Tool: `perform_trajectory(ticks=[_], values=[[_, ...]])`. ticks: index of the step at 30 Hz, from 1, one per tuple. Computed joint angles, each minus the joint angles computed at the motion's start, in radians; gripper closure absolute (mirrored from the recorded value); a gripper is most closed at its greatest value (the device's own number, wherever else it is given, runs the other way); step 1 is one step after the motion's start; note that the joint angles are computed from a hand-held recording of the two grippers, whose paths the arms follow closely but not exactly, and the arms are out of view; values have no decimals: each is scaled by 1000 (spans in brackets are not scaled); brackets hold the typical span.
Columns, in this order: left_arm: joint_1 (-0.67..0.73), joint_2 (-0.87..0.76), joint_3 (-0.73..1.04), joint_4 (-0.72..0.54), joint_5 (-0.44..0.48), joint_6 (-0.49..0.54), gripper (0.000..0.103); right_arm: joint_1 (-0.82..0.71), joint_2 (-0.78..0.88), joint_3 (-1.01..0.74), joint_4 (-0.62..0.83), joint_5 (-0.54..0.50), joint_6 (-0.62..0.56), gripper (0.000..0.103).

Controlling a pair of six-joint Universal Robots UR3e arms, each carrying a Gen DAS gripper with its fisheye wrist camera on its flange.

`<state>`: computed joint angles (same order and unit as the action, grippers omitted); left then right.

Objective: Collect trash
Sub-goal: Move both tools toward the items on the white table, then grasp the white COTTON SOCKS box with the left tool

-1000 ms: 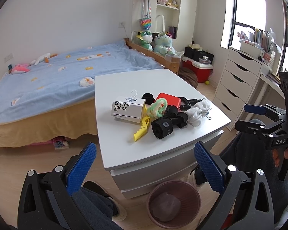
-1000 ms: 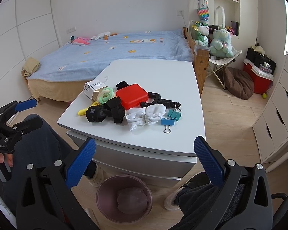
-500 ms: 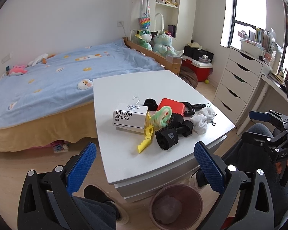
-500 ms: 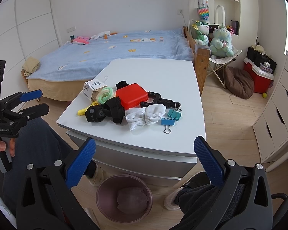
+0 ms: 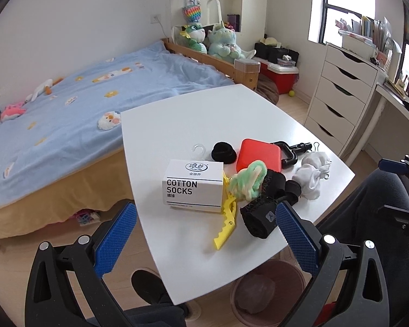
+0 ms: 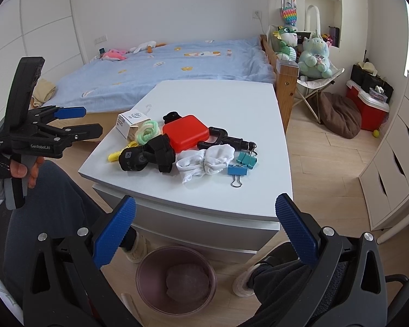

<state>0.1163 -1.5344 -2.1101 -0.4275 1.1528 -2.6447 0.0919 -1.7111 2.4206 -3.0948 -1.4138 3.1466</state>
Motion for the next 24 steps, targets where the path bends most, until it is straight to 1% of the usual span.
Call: perform_trajectory(ticks=[8,10,14,16,20,22,24], values=[[-29,-190,211,-136,40,46,5,0,1,22,-37,-16,-12,3],[-34,-226,253,-166,50,55,5,-5,-6,13,-6,-7,-11,3],[-43,-285,323,-213,58,60,5,-11,-2,10,6,-3,-10,3],[-50,-308,348,-226,63,67,5,-19,-7,20,0,2,-13,3],[-44,-327,364,-228,39,59,5,-32,-11,28,-1,13,-9,3],[-35,-334,368,-229,15,54,6,-41,-2,43,-40,26,-7,3],[-37,-338,369,-223,11,54,6,-46,5,48,-57,35,-2,3]])
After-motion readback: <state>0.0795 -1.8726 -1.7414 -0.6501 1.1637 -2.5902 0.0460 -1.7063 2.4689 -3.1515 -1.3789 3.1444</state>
